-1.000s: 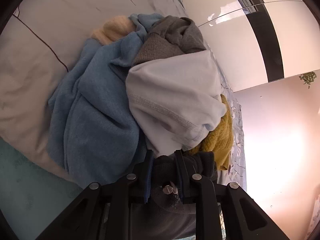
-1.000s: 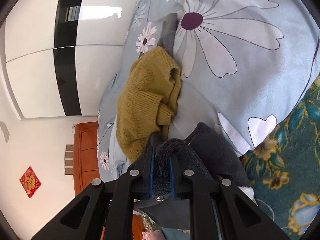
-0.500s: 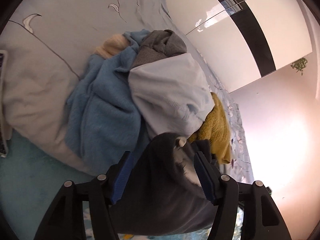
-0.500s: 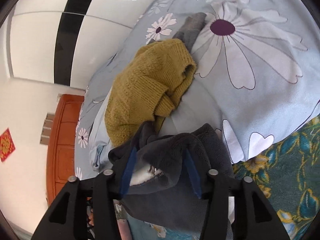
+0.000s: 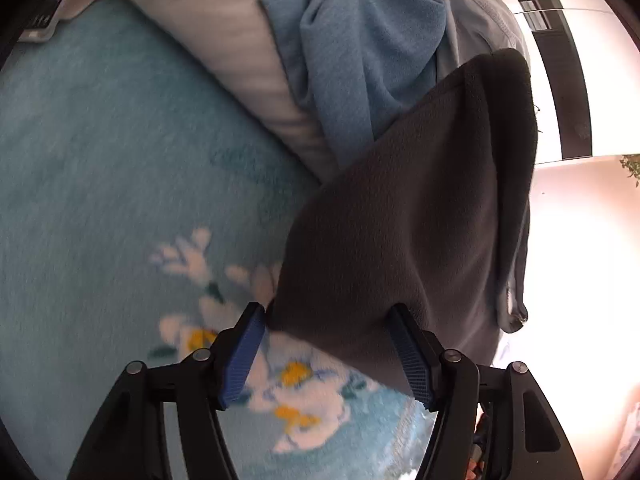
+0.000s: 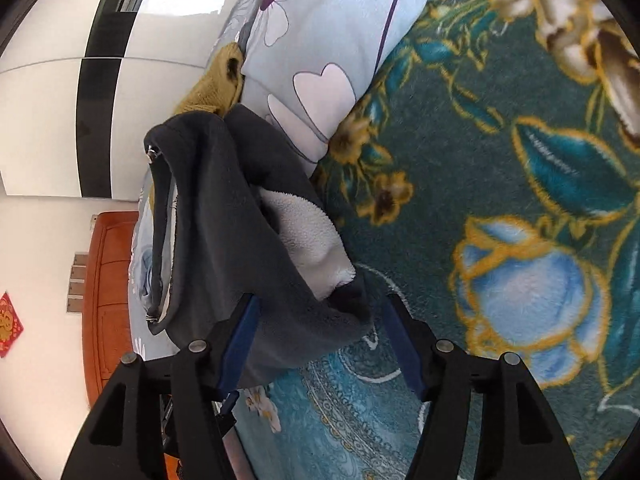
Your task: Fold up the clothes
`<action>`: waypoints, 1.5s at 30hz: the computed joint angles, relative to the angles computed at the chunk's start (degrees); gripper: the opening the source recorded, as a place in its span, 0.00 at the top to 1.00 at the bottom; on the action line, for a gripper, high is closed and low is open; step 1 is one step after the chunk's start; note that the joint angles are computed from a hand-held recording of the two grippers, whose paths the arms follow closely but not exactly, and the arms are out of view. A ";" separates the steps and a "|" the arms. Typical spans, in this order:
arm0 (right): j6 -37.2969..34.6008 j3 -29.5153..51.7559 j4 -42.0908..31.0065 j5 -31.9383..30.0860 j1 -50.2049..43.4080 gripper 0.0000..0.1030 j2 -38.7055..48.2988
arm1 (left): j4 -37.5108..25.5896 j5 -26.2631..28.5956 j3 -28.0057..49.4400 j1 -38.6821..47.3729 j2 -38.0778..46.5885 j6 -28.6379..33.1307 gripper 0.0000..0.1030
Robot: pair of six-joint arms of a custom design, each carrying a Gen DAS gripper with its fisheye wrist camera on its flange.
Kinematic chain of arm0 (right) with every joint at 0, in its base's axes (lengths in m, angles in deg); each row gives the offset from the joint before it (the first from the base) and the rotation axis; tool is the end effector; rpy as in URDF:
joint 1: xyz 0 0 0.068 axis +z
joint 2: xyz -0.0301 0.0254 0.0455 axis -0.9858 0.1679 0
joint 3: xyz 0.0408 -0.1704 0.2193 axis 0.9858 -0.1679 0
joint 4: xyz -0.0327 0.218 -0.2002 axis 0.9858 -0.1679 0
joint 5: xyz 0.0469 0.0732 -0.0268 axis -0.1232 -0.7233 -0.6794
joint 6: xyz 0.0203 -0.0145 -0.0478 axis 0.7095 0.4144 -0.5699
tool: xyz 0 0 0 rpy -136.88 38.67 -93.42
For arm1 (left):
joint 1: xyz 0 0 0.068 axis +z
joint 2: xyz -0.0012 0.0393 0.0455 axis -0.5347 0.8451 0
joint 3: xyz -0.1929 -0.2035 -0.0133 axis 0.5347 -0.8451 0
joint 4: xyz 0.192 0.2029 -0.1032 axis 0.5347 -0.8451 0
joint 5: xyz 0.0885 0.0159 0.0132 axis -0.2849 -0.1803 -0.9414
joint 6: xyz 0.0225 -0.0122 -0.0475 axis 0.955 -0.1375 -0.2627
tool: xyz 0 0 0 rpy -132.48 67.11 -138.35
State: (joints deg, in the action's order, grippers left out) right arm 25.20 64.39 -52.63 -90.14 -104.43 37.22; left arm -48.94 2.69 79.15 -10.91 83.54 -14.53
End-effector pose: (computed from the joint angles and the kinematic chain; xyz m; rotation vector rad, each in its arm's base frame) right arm 0.3133 -0.1098 0.2111 0.7636 2.4454 1.2026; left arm 0.2578 0.0757 0.1622 -0.7829 2.5517 -1.0020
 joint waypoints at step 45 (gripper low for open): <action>-31.57 -5.88 -37.28 -1.01 -19.27 0.80 -15.05 | -39.95 3.85 -14.92 21.29 -28.59 26.02 0.77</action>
State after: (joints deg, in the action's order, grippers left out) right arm -6.37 58.51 -89.91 -91.15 -123.70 22.17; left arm -88.89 6.54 64.22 10.37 54.96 11.49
